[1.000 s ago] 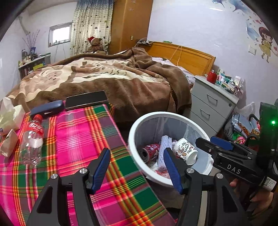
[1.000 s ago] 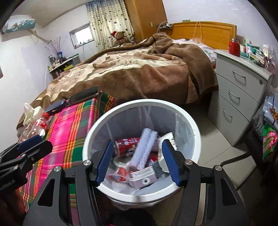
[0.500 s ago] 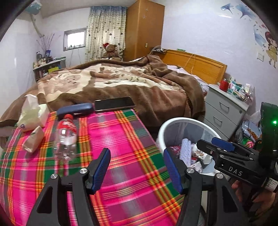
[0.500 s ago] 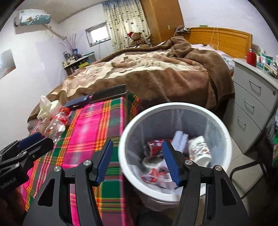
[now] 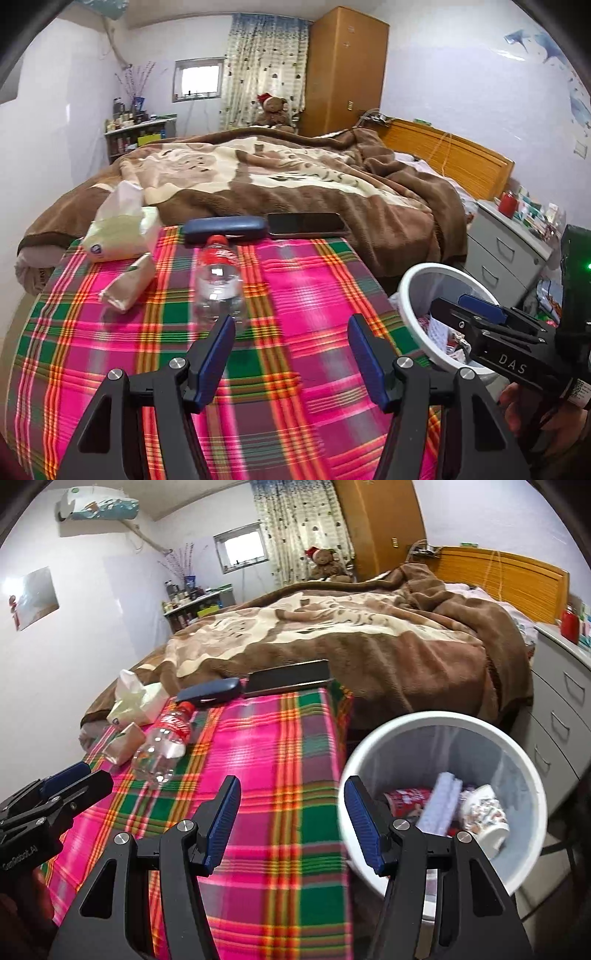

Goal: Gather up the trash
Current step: 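Move both grippers back over the bed toward the bottle and paper packet, then grasp the clear Coca-Cola bottle with the right gripper while the left grasps the crumpled white paper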

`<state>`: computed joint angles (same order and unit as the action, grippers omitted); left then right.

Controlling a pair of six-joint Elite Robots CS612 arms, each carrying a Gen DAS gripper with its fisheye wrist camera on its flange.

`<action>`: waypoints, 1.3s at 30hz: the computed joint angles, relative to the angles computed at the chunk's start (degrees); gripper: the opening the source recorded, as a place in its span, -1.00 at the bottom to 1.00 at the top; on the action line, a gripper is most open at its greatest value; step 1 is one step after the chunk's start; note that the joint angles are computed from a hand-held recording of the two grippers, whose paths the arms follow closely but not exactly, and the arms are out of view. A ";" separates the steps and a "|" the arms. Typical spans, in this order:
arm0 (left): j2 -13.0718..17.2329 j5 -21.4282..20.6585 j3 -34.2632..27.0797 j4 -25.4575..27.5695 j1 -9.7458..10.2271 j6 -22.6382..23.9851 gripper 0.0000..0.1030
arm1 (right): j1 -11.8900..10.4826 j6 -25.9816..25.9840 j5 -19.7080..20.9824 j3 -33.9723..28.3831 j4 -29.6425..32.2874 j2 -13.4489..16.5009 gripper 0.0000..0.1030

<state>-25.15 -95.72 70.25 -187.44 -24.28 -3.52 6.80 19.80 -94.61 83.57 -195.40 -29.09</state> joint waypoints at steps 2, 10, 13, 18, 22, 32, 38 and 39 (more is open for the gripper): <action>0.16 -0.01 -0.27 0.10 0.69 -0.82 0.22 | 0.32 -0.63 0.40 -0.93 0.65 0.31 0.16; 1.25 2.67 -2.32 0.83 3.33 -2.73 0.22 | 1.71 -2.01 1.88 -5.79 4.44 2.14 0.16; 2.13 3.53 -3.93 1.83 4.54 -4.03 0.22 | 2.10 -2.25 2.85 -8.03 6.16 3.01 0.16; 3.78 2.44 -7.18 4.24 6.45 -6.23 0.23 | 2.45 -1.90 3.99 -11.32 8.87 4.30 0.16; 5.18 3.72 -10.09 6.85 7.32 -5.60 0.28 | 2.69 -1.13 5.02 -14.46 11.00 5.65 0.16; 10.32 -0.36 -20.81 15.61 9.20 -4.58 0.37 | 3.47 -3.13 6.48 -22.84 18.97 9.22 0.17; 13.83 -1.72 -27.90 20.88 9.61 -3.65 0.38 | 3.47 -3.25 7.79 -26.21 21.82 10.65 0.26; 14.26 -2.03 -28.76 21.58 9.65 -3.42 0.38 | 3.39 -3.15 8.55 -26.60 22.27 10.79 0.26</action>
<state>-10.88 -97.74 41.49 -165.86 -14.63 -6.94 10.19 16.65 -86.07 56.96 -173.13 -18.30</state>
